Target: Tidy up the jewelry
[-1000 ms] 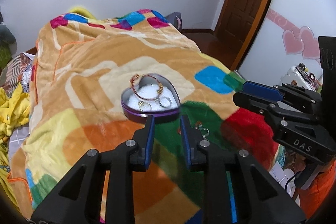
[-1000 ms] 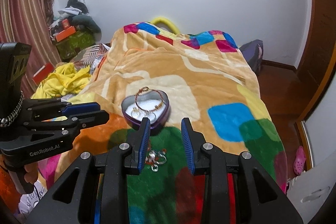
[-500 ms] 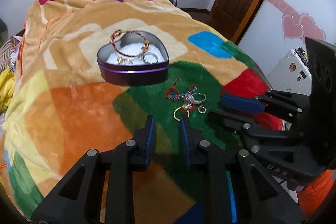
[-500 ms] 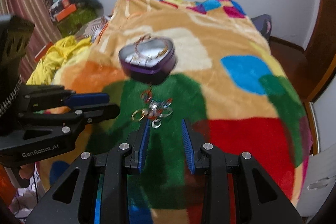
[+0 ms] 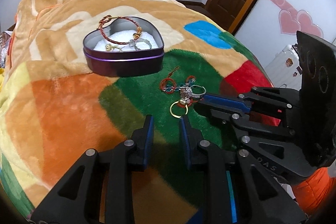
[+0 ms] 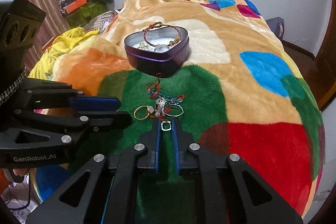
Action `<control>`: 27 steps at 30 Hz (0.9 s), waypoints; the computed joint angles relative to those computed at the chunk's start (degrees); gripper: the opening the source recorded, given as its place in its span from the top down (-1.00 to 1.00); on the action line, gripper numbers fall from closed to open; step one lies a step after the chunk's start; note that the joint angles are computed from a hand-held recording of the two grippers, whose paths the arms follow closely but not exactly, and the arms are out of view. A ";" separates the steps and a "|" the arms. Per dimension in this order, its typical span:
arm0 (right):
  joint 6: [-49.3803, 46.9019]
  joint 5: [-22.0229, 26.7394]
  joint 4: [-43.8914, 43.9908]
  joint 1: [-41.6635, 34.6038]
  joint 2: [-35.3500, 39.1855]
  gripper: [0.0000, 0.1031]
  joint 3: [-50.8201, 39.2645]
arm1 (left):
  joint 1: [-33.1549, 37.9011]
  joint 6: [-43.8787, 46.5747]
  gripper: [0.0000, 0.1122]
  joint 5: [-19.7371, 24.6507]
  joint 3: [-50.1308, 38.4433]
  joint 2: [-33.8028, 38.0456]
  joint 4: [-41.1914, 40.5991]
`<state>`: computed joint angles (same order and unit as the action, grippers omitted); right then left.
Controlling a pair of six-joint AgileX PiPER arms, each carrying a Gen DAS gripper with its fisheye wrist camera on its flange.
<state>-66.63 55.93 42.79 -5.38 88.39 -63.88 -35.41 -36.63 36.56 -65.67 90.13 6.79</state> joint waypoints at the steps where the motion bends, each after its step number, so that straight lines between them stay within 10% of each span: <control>1: -0.41 1.09 0.67 -0.86 0.20 0.83 -0.29 | 0.10 0.50 0.58 0.00 -0.38 0.45 -0.50; 27: 0.37 2.30 3.30 -5.66 -2.45 0.83 -1.15 | -0.34 0.25 0.70 -0.52 -3.09 3.29 0.24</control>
